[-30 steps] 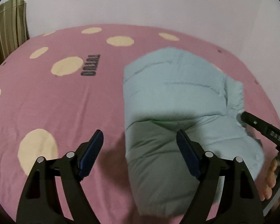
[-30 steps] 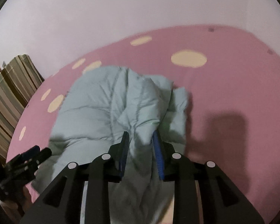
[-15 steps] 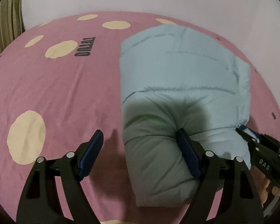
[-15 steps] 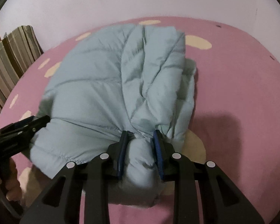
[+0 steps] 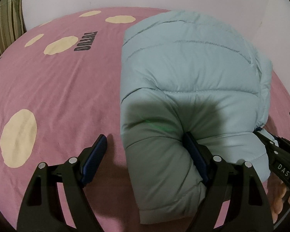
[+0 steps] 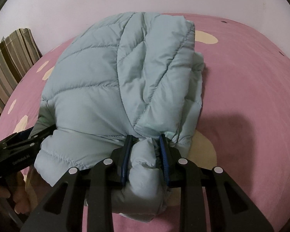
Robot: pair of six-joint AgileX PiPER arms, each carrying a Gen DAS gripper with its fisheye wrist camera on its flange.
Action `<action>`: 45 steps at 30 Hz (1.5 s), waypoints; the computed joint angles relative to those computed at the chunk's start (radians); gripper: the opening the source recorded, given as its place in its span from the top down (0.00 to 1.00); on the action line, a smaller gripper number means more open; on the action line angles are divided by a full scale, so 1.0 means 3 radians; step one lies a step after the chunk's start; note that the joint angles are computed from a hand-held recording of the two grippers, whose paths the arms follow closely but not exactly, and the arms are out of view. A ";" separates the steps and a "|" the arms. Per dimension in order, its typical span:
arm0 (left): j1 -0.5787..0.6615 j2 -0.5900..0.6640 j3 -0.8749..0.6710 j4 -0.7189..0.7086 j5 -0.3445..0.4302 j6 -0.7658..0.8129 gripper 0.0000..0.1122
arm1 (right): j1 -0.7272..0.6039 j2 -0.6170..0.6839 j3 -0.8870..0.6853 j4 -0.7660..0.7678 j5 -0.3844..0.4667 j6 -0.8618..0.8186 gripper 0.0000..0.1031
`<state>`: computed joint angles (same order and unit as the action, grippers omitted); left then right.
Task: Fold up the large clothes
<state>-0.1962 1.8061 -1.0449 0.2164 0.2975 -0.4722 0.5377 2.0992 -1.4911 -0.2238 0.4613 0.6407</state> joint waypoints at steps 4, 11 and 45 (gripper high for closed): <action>-0.0009 -0.0055 0.0050 -0.0013 -0.0043 -0.0003 0.28 | 0.0005 -0.0032 0.0030 -0.0013 -0.0017 0.0040 0.73; 0.0052 -0.0239 0.0085 -0.0431 0.0024 0.0407 0.29 | -0.0028 -0.0160 0.0193 -0.0003 -0.0148 0.0039 0.71; 0.0032 0.1060 -0.2126 0.0017 0.1138 0.0392 0.29 | -0.0295 0.1225 -0.2345 0.0053 0.1143 -0.0207 0.67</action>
